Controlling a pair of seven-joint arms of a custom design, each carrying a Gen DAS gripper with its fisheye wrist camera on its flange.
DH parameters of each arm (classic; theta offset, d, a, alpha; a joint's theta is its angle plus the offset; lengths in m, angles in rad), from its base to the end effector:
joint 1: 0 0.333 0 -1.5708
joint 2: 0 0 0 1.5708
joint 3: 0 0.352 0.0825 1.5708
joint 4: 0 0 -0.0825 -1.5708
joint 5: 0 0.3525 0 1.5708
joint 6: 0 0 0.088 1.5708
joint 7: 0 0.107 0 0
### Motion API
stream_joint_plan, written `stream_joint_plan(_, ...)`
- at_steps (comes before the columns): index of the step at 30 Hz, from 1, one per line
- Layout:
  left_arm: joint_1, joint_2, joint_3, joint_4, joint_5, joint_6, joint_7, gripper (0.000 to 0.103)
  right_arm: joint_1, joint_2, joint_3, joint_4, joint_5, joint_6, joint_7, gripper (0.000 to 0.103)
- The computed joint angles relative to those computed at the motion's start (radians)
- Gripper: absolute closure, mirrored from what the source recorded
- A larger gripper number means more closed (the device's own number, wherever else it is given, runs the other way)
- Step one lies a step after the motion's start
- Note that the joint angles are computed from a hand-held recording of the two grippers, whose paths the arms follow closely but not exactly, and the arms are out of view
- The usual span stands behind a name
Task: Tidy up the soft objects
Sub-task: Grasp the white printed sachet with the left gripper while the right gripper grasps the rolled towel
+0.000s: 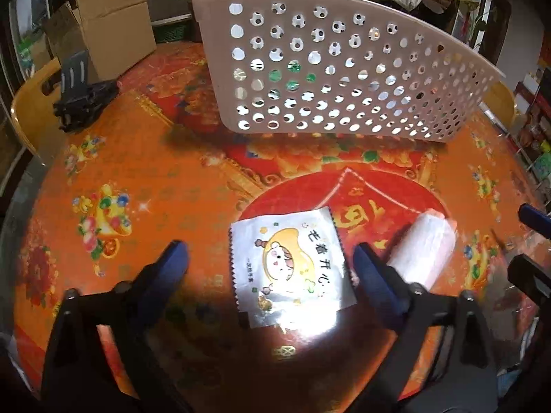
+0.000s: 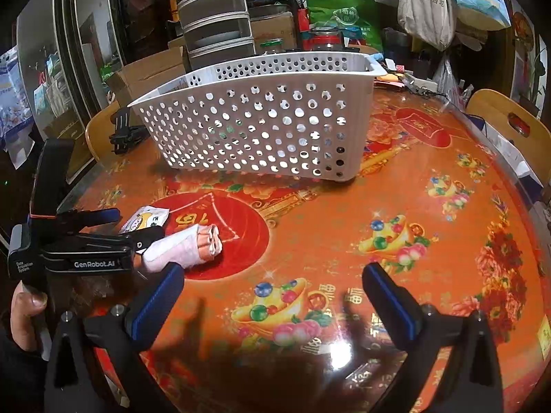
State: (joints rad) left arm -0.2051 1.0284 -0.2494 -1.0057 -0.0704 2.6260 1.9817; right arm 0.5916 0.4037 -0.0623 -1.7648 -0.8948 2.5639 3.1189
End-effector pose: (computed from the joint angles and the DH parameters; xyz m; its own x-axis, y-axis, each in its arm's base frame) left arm 0.7832 -0.2718 0.3318 -0.5974 -0.8013 0.0337 -0.6499 0.4591 -0.6057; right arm 0.5703 0.3539 0.4247 -0.2923 -0.9515 -0.0955 -0.6947 0.2799 -0.6626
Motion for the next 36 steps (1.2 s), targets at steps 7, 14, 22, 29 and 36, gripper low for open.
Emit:
stream_joint_plan(7,0.036,-0.057,-0.058,-0.112,-0.03,0.063,0.077,0.063,-0.004,0.042,0.003,0.043,0.039,0.043,-0.061,0.0)
stream_joint_plan(14,0.088,-0.046,-0.11,-0.087,-0.103,0.02,0.146,0.083,-0.004,0.113,0.0,0.12,0.127,0.109,-0.166,0.0)
stream_joint_plan(22,0.104,-0.026,-0.104,-0.039,-0.15,-0.006,0.19,0.085,0.016,0.209,-0.021,0.244,0.287,0.099,-0.344,0.0)
stream_joint_plan(29,0.102,-0.01,-0.1,-0.004,-0.167,-0.023,0.202,0.085,0.031,0.255,-0.04,0.308,0.364,0.073,-0.44,0.005)
stream_joint_plan(36,0.099,-0.021,-0.099,-0.024,-0.175,-0.013,0.212,0.085,0.056,0.278,-0.063,0.353,0.377,0.029,-0.464,0.027)
